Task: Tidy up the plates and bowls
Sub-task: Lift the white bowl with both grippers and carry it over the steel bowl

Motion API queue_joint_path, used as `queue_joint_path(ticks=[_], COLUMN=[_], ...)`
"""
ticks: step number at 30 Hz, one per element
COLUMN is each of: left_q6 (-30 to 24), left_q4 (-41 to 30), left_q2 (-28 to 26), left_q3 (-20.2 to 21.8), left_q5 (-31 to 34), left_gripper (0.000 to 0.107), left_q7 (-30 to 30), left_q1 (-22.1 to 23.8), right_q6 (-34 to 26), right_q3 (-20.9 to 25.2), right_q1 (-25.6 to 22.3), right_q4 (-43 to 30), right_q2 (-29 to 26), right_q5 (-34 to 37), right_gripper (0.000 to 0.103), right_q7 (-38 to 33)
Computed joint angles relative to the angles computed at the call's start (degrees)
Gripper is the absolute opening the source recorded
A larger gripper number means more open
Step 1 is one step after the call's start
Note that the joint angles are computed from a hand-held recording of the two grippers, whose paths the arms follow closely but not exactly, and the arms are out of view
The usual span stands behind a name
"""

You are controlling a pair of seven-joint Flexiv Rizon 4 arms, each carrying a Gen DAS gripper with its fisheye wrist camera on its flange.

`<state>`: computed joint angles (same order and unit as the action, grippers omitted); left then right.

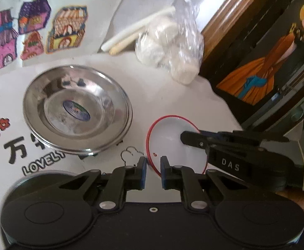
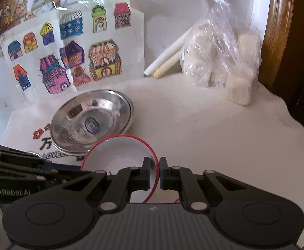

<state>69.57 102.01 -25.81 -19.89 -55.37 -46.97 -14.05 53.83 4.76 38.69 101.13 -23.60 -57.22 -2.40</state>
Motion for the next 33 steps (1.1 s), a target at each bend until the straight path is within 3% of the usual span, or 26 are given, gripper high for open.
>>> queue_joint_path(ticks=[6, 18, 33], left_q6=[0.3, -1.6, -5.1], left_q4=[1.9, 7.0, 12.8], left_q2=[2.5, 8.2, 12.6], left_q3=[-0.5, 4.9, 10.0], left_q5=[-6.3, -14.6, -17.5], left_gripper=[0.013, 0.013, 0.013], left_q7=[3.8, 10.1, 14.1], left_q1=[1.0, 0.3, 0.1], right_q6=[-1.6, -2.3, -3.6], right_q3=[0.2, 0.2, 0.2], right_q1=[1.2, 5.1, 9.8], right_q4=[-2.1, -8.3, -12.9], right_q2=[-0.1, -3.7, -6.9], right_q5=[-0.9, 0.6, 6.6], right_gripper=[0.008, 0.006, 0.007], right_q7=[-0.5, -3.0, -6.2])
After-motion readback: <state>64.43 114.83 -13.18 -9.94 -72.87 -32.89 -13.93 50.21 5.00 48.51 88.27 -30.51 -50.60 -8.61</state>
